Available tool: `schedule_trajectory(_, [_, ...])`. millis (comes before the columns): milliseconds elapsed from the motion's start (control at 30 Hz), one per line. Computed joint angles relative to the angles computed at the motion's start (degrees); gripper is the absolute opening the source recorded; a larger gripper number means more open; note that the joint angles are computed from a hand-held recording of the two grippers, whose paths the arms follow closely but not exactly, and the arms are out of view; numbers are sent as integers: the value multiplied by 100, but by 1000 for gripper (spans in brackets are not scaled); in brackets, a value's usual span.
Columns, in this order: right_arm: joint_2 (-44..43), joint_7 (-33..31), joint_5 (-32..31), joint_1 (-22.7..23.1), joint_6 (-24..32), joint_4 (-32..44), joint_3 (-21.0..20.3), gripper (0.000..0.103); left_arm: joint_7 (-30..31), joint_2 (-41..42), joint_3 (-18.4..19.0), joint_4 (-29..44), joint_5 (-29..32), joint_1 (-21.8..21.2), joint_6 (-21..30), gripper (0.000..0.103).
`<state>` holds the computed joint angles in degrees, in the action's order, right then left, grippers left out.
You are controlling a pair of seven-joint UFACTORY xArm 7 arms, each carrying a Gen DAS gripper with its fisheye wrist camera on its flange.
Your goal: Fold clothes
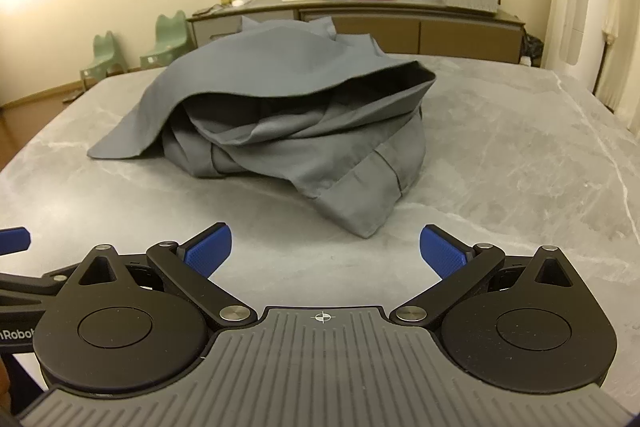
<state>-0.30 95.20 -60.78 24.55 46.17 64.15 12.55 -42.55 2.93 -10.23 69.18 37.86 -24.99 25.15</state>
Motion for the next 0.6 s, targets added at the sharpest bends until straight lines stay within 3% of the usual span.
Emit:
schedule_trajectory(233, [-46, 105, -63, -20, -24, -87, 5, 102, 142, 49, 50, -351, -22, 271, -412, 103])
schedule_trajectory(300, [-16, 67, -19, -19, 13, -47, 10, 102, -248, -67, 236, -467, 438, 25, -379, 103])
schedule_trajectory(433, [7, -23, 44, -5, 66, 15, 3, 102, 7, -47, 79, -545, 62, 194, -681, 103])
schedule_trajectory(500, [2, -16, 21, 1, 77, 10, 2, 102, 511, 9, -79, -476, -129, 261, -484, 103])
schedule_trajectory(600, [7, 0, -13, 10, 103, 9, 3, 102, 366, 18, 57, -470, 207, 97, -414, 103])
